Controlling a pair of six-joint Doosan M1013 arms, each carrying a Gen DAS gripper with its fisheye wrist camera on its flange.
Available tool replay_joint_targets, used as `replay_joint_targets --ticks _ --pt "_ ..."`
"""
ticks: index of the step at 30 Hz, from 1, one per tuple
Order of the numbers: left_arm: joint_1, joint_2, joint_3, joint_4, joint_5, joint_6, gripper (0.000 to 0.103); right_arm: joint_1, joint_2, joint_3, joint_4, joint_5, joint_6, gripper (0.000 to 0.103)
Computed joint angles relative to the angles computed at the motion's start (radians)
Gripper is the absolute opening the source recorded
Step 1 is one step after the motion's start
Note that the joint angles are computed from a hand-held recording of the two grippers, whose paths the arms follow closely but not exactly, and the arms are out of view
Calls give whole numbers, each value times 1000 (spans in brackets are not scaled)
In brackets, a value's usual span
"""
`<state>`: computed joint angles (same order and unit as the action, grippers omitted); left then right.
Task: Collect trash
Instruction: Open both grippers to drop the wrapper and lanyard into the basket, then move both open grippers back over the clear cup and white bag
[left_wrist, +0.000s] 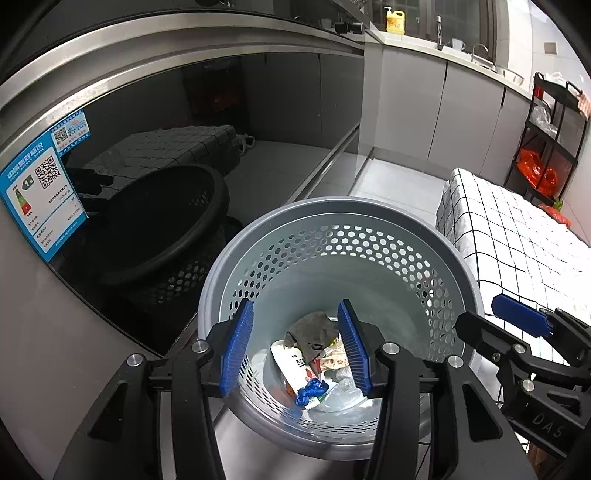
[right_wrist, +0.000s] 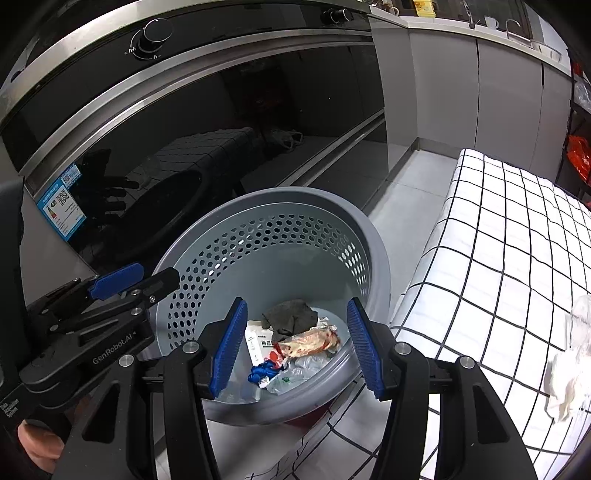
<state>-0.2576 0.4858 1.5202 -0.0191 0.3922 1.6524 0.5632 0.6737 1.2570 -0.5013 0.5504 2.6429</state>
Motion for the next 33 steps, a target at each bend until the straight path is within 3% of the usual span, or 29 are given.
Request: replay_joint_targets --ticks 19,26,33 --pt "1 -34 38 -90 -27 87 57 15 -39 67 -82 -13 152 54" --pt "-2 -54 59 -174 -29 173 58 21 -72 120 -139 -11 253 55" --pt "-13 -77 82 -276 -32 283 60 38 -118 188 -279 16 427 57"
